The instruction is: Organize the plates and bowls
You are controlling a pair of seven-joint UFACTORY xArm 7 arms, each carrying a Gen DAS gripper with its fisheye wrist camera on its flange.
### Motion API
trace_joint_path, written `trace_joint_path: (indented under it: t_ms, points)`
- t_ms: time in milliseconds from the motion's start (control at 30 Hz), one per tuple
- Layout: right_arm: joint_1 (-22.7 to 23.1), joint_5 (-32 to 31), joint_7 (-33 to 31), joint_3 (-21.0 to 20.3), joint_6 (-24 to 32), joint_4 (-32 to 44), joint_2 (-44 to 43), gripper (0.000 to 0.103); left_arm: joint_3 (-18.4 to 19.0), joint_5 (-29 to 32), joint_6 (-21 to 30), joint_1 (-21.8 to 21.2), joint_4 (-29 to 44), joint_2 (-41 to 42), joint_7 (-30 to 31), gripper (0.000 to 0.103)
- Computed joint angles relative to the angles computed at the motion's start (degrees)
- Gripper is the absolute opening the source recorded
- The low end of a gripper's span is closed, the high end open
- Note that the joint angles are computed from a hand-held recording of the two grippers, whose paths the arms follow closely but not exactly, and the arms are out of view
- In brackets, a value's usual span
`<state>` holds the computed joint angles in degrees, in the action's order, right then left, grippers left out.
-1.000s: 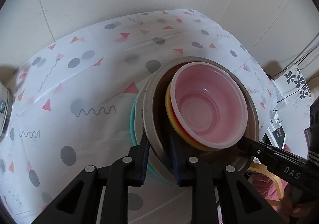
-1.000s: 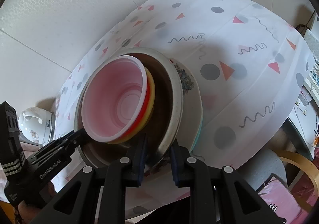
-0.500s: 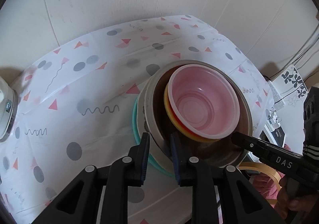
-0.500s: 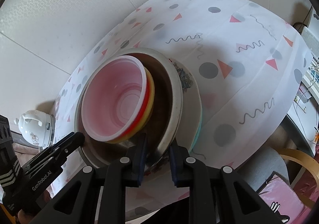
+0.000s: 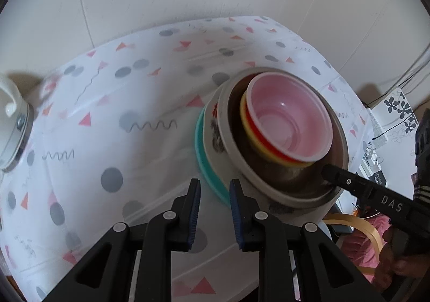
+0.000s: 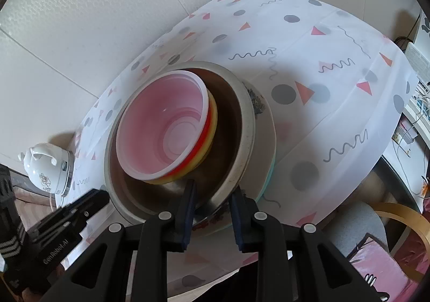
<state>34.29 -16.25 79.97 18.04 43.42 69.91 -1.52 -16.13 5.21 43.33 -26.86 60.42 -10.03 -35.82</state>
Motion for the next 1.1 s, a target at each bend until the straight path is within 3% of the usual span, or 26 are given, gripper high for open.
trace_joint_path:
  t_ms: [167, 233, 300, 633, 800, 1100]
  points:
    - [0.09, -1.91, 2.57, 0.52, 0.19, -0.72, -1.1, 0.028, -0.51, 0.98, -0.48, 0.0, -1.62, -2.18, -1.07, 0.023]
    - [0.47, -5.06, 4.25, 1.39, 2.2, -0.26, -1.6, 0.032, -0.71, 0.97, -0.91, 0.0, -2.5, -3.22, -1.5, 0.033]
    - [0.95, -8.08, 5.99, 2.25, 4.01, 0.12, -2.07, 0.033, -1.26, 1.7, -1.08, 0.2, -3.32, -4.19, -2.82, 0.056]
    - [3.69, -17.63, 8.46, 5.03, 10.55, 2.21, -2.28, 0.035, -2.7, 2.38, -1.37, 0.43, -7.68, -9.02, -5.79, 0.063]
    - [5.68, -19.24, 7.1, 5.51, 13.93, 3.85, -0.89, 0.037, -4.74, 5.76, -2.71, 1.66, -9.59, -12.51, -9.21, 0.091]
    - [8.77, -21.15, 6.61, 5.3, 16.49, 4.2, 0.16, 0.04, -7.82, 11.45, -0.3, 3.87, -9.35, -14.68, -13.48, 0.1]
